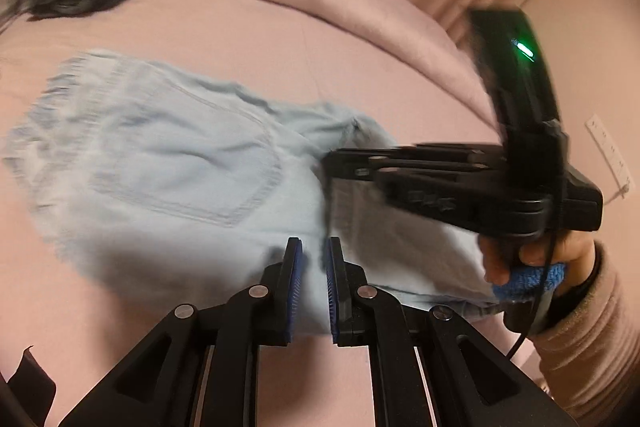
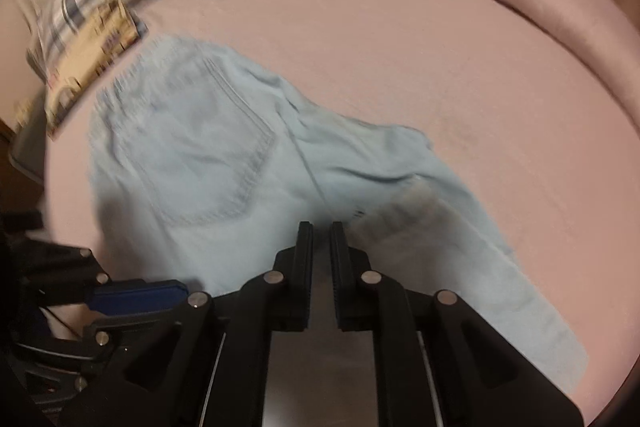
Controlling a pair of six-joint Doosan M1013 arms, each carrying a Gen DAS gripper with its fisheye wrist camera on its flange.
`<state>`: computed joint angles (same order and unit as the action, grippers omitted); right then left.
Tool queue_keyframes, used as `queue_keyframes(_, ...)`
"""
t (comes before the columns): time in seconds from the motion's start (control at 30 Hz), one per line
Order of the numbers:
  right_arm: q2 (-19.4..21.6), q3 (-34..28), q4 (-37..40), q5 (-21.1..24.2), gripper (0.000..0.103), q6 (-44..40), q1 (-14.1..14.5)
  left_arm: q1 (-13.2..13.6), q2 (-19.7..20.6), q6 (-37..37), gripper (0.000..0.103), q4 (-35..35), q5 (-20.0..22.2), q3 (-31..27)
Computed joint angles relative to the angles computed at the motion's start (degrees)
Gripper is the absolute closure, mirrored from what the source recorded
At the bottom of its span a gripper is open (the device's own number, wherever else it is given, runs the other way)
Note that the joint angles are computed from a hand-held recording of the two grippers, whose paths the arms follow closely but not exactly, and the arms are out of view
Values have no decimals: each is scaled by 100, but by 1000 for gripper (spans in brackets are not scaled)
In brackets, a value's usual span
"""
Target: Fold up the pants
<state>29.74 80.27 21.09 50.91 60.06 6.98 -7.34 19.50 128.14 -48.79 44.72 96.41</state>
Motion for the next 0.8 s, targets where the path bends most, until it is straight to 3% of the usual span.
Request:
queue_keyframes(0.07, -161, 131, 349, -191, 92, -211, -11, 204, -101, 23, 56, -327, -51, 109)
queue_keyframes(0.17, -413, 368, 608, -437, 89, -428, -26, 556, -227, 158, 33, -1267, -173, 361)
queue_keyframes(0.27, -564, 574, 1126, -353, 83, -665, -64, 885, -257, 26, 24, -1960, -248, 547)
queue_keyframes(0.37, -659, 773, 1334, -401, 80, -824, 2, 1003, -227, -480, 21, -2011, -548, 626)
queue_keyframes(0.47, -720, 947, 1590, -406, 79, -912, 58, 1180, -50, -594, 20, -2496, -219, 639)
queue_keyframes(0.67, -765, 1137, 1904, -298, 79, -889, 50, 1218, 274, -1251, 18, -2258, 53, 366)
queue_keyframes(0.8, -798, 1169, 1859, -328, 79, -858, 73, 1181, 404, -1565, 10, -2243, 194, 164)
